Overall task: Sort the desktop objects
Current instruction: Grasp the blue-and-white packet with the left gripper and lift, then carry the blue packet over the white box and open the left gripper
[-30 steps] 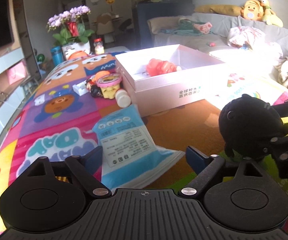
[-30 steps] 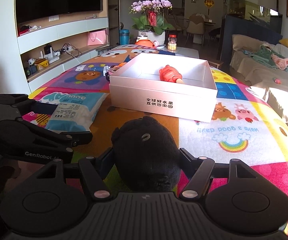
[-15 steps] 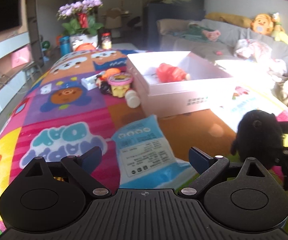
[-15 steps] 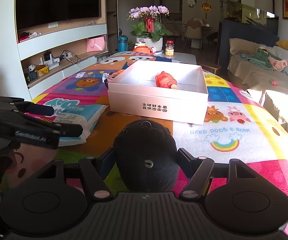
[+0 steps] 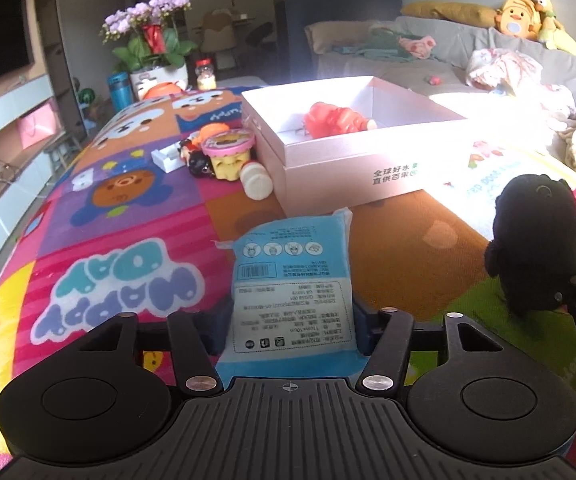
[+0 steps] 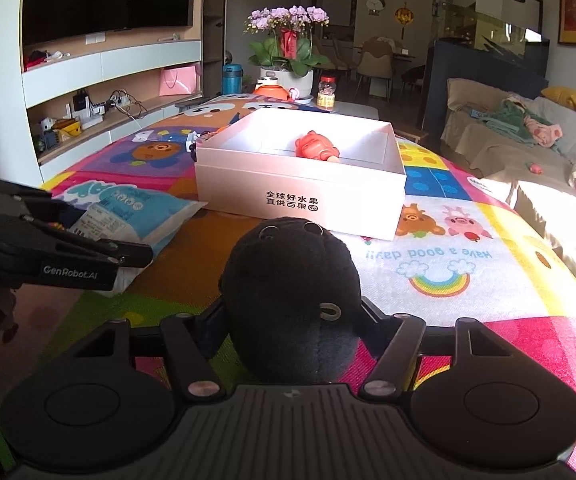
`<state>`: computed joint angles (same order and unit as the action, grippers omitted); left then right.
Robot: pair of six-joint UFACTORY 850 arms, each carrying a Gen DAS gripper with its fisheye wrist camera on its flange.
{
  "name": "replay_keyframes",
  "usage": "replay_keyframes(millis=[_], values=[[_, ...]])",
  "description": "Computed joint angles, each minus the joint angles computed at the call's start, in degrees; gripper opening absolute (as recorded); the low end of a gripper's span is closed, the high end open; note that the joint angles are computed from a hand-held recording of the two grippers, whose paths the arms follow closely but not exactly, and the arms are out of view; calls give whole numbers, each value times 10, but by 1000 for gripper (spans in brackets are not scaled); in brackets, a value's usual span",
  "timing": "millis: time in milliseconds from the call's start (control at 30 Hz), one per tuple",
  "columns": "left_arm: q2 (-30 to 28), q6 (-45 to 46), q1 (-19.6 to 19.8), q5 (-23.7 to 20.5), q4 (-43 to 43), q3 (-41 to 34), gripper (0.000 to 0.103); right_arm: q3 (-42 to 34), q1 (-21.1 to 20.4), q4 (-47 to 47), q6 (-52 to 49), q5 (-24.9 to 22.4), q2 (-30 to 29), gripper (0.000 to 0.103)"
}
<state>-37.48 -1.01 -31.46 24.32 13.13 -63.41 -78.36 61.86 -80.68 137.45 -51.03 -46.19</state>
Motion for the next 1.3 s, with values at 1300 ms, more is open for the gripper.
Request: replay_keyframes(millis=[1300], values=[[-58,-159,37,85,146,-85,95,-107,-213,-74,6,99,-4,66]])
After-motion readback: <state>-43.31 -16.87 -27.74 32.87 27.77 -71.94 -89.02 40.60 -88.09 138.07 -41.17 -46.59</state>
